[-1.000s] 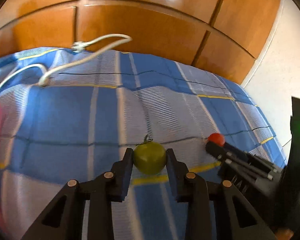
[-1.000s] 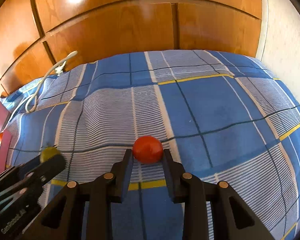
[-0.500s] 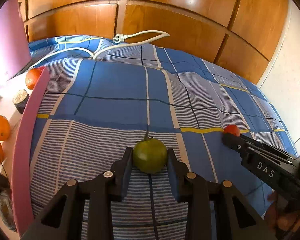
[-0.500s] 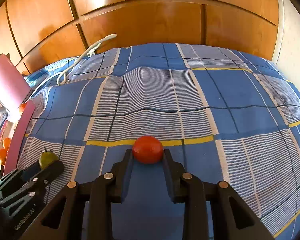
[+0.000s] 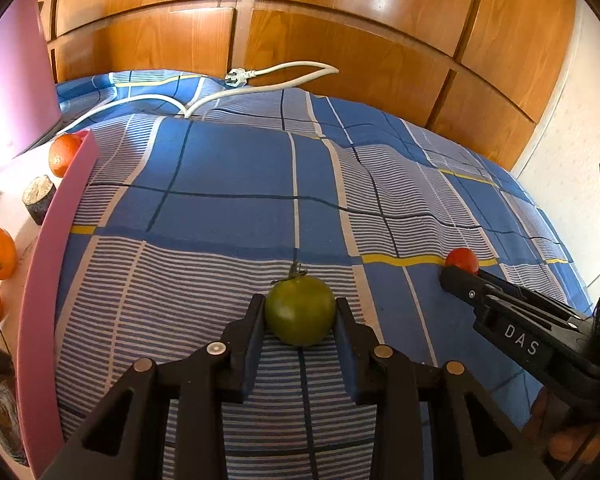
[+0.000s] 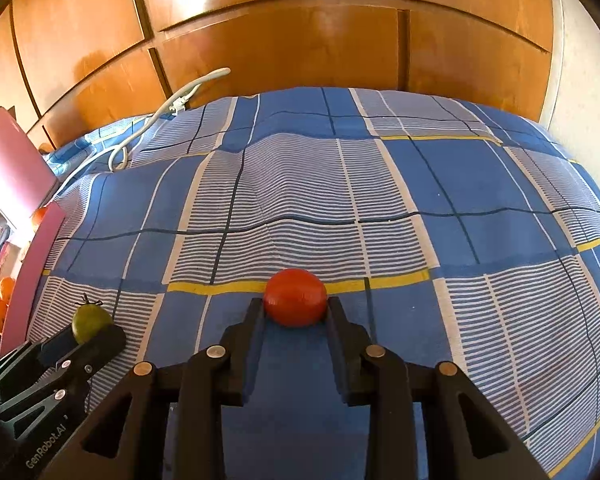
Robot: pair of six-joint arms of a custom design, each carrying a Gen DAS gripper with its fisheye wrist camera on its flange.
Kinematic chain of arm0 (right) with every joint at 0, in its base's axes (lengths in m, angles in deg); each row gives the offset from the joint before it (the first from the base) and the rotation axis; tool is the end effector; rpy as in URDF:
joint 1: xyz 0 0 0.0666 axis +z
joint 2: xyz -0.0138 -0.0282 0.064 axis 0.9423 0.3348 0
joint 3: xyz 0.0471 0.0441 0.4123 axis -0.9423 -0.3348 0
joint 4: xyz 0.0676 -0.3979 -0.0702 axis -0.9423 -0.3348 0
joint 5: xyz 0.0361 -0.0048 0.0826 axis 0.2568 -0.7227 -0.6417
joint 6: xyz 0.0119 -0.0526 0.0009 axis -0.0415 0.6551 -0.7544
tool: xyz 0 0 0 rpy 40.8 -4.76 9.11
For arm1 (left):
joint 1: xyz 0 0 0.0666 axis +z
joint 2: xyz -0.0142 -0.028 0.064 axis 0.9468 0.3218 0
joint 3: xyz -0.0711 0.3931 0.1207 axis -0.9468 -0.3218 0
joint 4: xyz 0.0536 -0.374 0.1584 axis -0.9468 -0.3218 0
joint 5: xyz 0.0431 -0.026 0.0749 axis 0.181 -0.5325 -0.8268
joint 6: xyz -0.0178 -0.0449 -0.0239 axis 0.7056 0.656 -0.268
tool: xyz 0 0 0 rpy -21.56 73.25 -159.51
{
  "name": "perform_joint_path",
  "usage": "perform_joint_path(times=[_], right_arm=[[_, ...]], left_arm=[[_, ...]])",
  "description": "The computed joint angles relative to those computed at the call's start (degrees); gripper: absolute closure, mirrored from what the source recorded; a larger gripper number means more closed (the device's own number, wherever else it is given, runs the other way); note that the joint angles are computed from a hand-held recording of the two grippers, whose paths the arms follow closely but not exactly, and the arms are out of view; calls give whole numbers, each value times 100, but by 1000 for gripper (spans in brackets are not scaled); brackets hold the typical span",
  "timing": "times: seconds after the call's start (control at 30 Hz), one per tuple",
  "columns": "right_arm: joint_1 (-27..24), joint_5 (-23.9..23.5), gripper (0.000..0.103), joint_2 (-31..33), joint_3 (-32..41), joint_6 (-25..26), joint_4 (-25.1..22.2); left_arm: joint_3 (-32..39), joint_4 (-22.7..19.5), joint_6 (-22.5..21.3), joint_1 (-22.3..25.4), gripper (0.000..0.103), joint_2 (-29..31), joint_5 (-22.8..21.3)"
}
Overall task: Organize fruits
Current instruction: 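Lift and carry the green fruit with the left gripper while the right carries the tomato toward the tray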
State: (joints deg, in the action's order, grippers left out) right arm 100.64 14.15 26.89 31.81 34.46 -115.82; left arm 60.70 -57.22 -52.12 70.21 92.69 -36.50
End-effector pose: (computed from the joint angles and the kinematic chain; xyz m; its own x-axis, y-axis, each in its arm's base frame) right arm 0.5601 0.3084 0.3811 -0.6970 0.4081 -0.5896 0.4042 0.9028 0.1471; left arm 0.6204 -0.0265 0.3701 -0.7245 0.2463 -0.6437 0.4611 0.8674 -0.1872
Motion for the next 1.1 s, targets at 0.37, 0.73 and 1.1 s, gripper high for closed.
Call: perform_joint_path(times=[0.37, 0.73, 1.1], right_arm=[[25, 131, 72, 96, 153, 67, -200], [26, 148, 72, 112, 197, 135, -271], [250, 164, 73, -150, -81, -35, -201]], left_arm=[[-63, 69, 28, 19, 70, -33, 73], [-83, 32, 7, 28, 70, -70, 76], [-437, 64, -344, 152, 70, -376, 68]])
